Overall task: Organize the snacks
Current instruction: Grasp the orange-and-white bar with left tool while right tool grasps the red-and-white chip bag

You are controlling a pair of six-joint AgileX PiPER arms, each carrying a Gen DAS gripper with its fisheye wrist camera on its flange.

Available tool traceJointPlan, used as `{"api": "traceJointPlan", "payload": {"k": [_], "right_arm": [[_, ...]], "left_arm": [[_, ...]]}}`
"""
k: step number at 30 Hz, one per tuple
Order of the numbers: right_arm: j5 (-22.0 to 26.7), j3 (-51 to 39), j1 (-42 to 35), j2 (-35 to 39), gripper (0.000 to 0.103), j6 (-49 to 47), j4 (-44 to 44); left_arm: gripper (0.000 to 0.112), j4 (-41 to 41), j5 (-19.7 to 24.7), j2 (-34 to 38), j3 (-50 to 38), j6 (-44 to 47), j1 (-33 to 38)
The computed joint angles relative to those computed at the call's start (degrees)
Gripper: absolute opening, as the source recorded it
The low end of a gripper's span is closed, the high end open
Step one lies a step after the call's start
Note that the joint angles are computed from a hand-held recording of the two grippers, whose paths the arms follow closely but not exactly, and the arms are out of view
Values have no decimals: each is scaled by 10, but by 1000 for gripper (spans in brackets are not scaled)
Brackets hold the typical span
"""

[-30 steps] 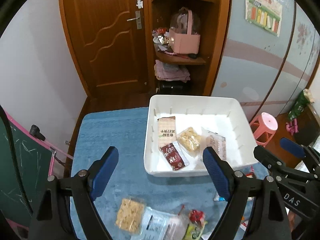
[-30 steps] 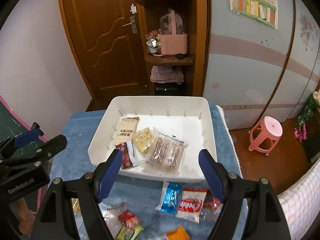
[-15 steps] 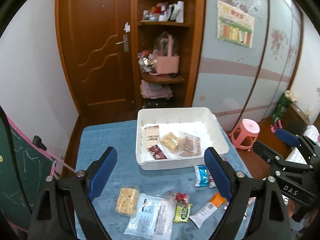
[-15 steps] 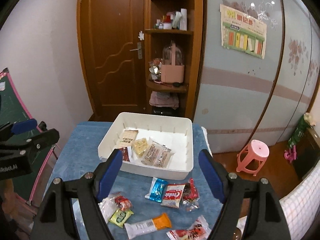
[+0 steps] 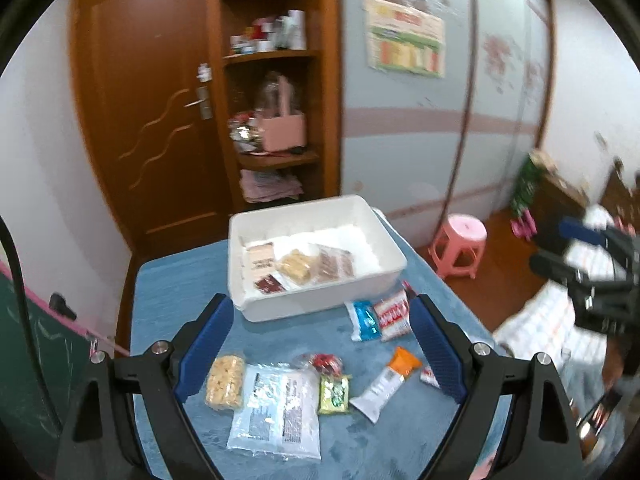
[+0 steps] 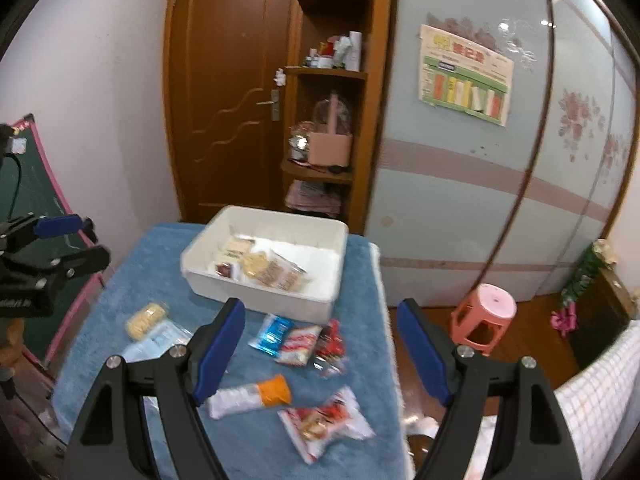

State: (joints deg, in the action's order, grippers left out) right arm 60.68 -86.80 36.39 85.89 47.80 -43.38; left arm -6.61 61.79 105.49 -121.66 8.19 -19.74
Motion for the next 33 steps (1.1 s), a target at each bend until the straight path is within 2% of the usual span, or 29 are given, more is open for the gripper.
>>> {"api": "traceJointPlan", "payload": {"k": [3,7,12,16,21,24,27,32,33], "right_arm": [[18,42,1,-16,79,13,-8],[0,120,-20,-31,79,58,22],[-63,217,-47,-48,79,134,71],[-107,268,-70,-35,79,199,104],[-166,302,-104,-4,79,247,127],[-212,312,-140,16,79,239,166],[-273,325,-184,32,79,182,244],[-298,312,-210,81,79,135,305],[-309,311,-216,92,79,115,327]], "left_arm": [[89,-17,2,-3,31,39,-22],[89,-38,-3,10,72,70,-53],[89,-62,-41,37,123,111,-72],[89,-37,-64,84,135,126,-92],[87,-8,-48,156,94,121,-100],[84,-8,-36,190,70,126,-103],[83,-7,-27,221,46,130,-109],[64,5,12,279,-21,132,-120],[63,2,18,287,-31,133,-120]]}}
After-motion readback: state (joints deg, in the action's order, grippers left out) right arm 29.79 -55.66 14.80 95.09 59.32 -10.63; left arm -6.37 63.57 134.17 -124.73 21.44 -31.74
